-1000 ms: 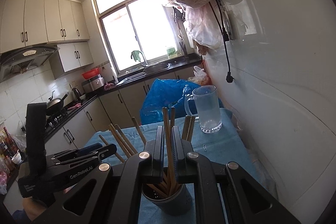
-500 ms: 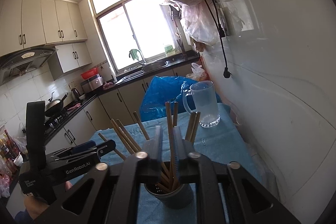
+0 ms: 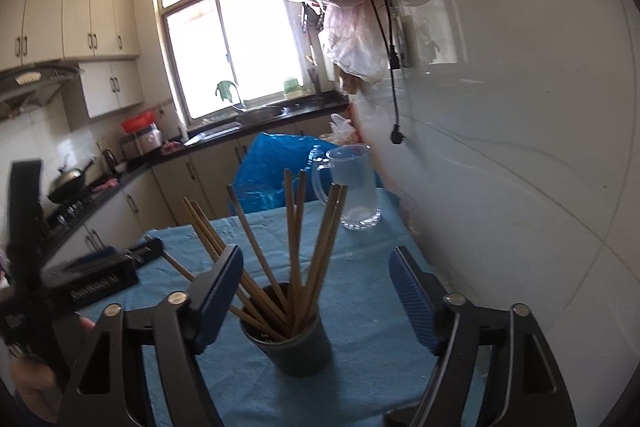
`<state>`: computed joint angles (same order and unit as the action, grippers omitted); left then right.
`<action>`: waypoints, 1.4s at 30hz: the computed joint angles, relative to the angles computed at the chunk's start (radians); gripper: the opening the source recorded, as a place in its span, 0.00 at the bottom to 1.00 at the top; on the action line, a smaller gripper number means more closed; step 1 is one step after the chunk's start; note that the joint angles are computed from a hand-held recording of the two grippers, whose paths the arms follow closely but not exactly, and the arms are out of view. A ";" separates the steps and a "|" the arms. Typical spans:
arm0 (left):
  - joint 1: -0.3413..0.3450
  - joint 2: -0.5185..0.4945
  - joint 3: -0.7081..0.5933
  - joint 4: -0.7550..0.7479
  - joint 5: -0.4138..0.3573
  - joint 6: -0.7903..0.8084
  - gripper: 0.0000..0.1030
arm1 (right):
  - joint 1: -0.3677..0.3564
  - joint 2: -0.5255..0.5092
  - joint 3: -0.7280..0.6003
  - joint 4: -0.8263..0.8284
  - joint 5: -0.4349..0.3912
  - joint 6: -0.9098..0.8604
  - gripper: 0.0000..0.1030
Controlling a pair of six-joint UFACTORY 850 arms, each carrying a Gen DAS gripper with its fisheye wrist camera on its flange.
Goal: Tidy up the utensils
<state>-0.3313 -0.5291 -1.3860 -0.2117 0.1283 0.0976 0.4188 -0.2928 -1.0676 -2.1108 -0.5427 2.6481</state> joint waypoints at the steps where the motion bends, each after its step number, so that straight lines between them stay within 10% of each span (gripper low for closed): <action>1: 0.000 0.012 0.020 -0.083 0.024 0.079 0.90 | 0.004 -0.001 -0.003 0.039 -0.004 -0.036 0.82; 8: -0.011 0.083 0.143 -0.514 0.160 0.500 0.93 | 0.052 -0.019 -0.026 0.316 -0.072 -0.299 0.92; 15: -0.059 0.190 0.354 -0.569 0.395 0.659 1.00 | 0.115 -0.021 -0.018 0.457 -0.168 -0.422 0.95; 26: -0.068 0.245 0.521 -0.564 0.413 0.678 1.00 | 0.222 -0.020 0.051 0.549 -0.305 -0.378 0.96; 42: -0.030 0.222 0.529 -0.401 0.344 0.454 1.00 | 0.233 -0.072 0.030 0.608 -0.286 -0.423 0.97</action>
<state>-0.3609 -0.3072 -0.8570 -0.6130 0.4718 0.5515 0.6515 -0.3650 -1.0380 -1.5031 -0.8286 2.2250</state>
